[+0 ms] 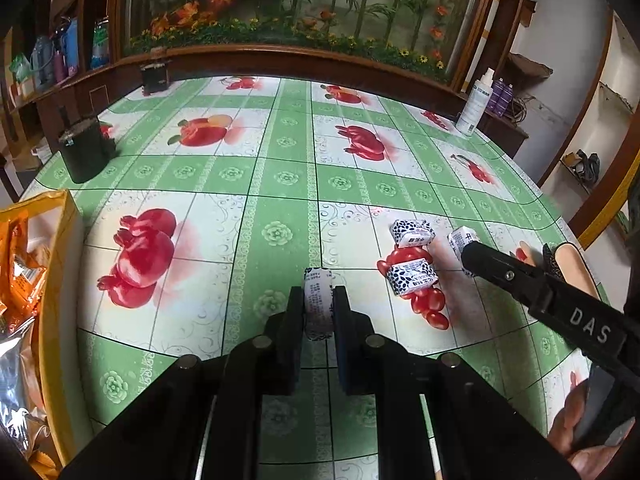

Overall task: Organize snacks
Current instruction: 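Close the left tool on a white wrapped candy while the right tool grasps another candy, then lift both white candies and carry them toward the tray with both tools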

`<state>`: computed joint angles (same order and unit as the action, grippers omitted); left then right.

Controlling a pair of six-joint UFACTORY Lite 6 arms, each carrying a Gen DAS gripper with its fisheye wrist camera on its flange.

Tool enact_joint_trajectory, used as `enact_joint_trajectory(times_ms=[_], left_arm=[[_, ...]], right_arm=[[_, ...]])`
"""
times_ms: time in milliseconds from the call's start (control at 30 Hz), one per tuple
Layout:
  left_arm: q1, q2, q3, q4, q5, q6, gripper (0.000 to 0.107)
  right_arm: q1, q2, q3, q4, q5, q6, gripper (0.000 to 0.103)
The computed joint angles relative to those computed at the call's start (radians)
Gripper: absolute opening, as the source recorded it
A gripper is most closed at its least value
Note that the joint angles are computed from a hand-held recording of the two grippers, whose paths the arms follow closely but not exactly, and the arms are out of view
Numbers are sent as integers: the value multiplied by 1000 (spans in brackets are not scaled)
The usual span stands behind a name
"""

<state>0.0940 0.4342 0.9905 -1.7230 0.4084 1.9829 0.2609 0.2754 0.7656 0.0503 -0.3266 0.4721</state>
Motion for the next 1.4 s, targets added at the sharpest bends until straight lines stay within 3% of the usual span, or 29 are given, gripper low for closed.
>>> enact_joint_trajectory(times_ms=[667,1067,1400], left_arm=[[-26,-32,-43,-210,-44,221,13],[-23,-61,-80,-351,-38,364,13],[-23,-71,-95,-422,-38,435,13]], right_arm=[[11,15,0,-168,-24,166,21],[60,-16,-14,21,-23,-13,21],[50,-32,-26,-18,-29,24,21]])
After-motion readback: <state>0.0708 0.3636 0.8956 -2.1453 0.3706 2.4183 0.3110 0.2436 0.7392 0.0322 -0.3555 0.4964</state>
